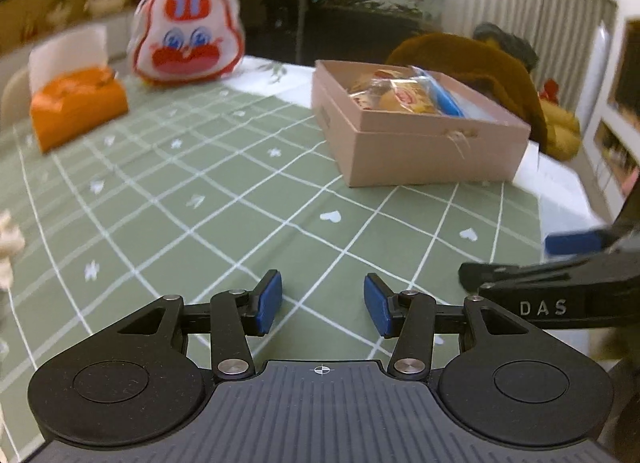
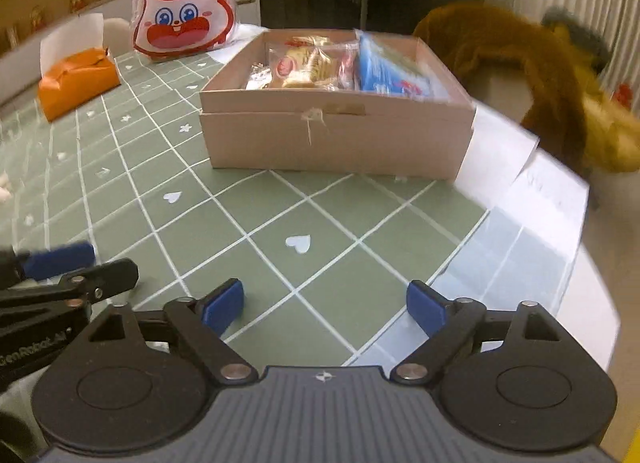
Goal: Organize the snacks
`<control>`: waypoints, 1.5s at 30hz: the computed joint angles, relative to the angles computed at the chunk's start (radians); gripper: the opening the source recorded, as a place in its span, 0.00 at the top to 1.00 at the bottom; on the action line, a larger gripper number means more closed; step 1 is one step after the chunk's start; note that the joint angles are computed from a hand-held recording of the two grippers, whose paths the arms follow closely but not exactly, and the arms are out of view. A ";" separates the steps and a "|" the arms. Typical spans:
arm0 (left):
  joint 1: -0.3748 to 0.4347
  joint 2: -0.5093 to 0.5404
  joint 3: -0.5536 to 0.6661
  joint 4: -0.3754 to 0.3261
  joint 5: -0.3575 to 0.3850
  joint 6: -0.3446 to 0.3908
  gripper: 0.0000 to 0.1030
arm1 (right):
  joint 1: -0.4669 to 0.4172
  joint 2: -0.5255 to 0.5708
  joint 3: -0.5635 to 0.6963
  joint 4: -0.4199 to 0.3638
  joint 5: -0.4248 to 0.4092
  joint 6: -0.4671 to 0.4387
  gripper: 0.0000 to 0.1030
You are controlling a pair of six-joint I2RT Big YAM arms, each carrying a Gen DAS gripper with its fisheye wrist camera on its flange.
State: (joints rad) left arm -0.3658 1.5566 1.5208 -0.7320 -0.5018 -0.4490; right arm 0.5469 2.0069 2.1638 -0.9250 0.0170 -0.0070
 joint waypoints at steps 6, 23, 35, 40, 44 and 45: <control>-0.002 0.019 0.002 0.036 -0.039 0.021 0.48 | -0.013 -0.017 -0.066 0.085 0.020 0.096 0.00; -0.003 0.035 0.010 0.058 -0.060 0.030 0.46 | -0.011 -0.064 -0.191 0.252 0.033 0.094 0.00; 0.000 0.031 0.005 0.059 -0.057 0.031 0.45 | -0.010 -0.065 -0.193 0.252 0.033 0.094 0.00; -0.006 0.027 0.001 0.057 -0.063 0.034 0.45 | -0.010 -0.064 -0.193 0.252 0.033 0.095 0.00; -0.008 0.027 0.001 0.057 -0.064 0.033 0.45 | -0.010 -0.064 -0.193 0.253 0.034 0.095 0.00; -0.008 0.027 0.000 0.057 -0.065 0.032 0.45 | -0.010 -0.064 -0.193 0.253 0.034 0.095 0.00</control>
